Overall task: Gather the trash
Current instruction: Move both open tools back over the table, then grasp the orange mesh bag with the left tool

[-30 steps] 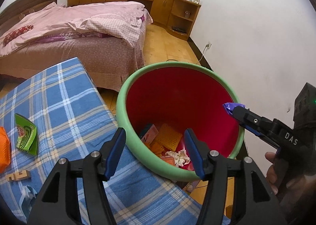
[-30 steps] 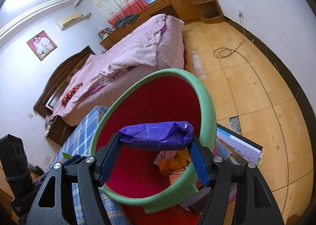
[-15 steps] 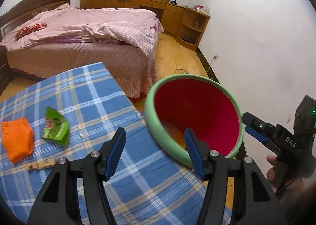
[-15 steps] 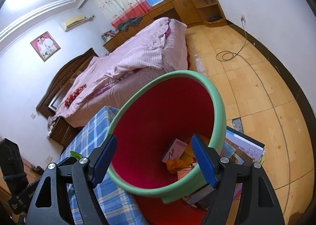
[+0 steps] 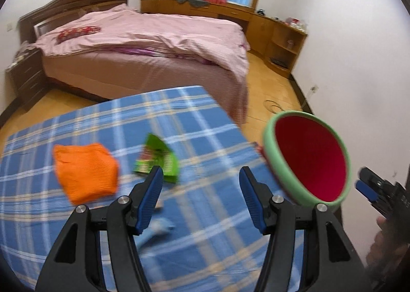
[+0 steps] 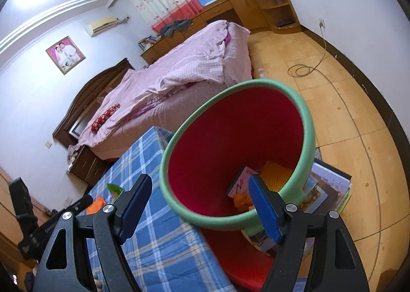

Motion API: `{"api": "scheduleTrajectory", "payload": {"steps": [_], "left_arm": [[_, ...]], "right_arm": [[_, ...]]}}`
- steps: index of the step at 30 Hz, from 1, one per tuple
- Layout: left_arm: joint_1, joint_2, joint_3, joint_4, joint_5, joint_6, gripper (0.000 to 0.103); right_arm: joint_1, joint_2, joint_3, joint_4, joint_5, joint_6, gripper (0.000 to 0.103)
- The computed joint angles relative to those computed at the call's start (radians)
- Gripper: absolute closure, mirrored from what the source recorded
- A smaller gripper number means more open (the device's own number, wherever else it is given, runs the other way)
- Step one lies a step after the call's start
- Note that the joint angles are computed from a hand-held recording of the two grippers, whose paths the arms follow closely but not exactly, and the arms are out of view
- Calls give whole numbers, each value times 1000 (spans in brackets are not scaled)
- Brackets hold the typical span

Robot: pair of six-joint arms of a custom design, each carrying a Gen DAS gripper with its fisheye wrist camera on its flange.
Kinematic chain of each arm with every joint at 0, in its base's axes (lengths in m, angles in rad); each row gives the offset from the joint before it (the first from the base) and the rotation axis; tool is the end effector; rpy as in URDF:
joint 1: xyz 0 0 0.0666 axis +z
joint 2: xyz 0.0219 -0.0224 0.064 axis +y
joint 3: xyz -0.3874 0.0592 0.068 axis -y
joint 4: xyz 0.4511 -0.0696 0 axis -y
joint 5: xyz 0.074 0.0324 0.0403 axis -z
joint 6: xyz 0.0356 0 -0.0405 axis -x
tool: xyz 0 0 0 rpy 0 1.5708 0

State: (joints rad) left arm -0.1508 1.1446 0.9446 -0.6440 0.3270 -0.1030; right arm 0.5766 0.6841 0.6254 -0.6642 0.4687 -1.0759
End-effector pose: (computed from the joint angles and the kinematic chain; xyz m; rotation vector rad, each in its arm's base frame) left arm 0.4305 -0.0774 0.3412 0.4517 2.3541 -0.4163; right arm 0.2556 0.1465 0.3315 0.7786 2.0876 0.3769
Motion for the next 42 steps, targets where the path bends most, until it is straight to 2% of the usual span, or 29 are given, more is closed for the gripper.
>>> {"api": "scheduleTrajectory", "payload": {"steps": [6,10,16,20,26,28,32,35,37,38,40,42], "left_arm": [[64,66,30,10,-72,-27,42],[89,121,53,15,-115,-53,38],[94,194,77,47,-213,-106,38],[98,221,76,73,-268,-110,38],[121,267,104,33,-276,-55,37],[132,275,110,25,-265,-27,31],[147,288,120,13,-230,15,29],[145,282,113,24,-221,25,37],[143,276,108,30,-199,20,53],[142,272,105,33,-188,16,58],[144,268,101,35,-151,12,77],[154,265,100,27,-102,15,86]], "right_arm": [[14,37,6,9,-13,-17,24],[19,54,13,7,-15,-20,24],[21,77,23,4,-20,-22,24],[18,96,36,0,-27,-19,24],[18,126,58,4,-37,2,24],[21,144,71,12,-42,17,24],[29,181,99,26,-49,47,24],[35,214,126,33,-54,73,24],[43,238,146,37,-55,92,24],[48,252,158,37,-54,102,24],[53,277,179,39,-55,117,24],[58,308,202,41,-65,130,24]]}}
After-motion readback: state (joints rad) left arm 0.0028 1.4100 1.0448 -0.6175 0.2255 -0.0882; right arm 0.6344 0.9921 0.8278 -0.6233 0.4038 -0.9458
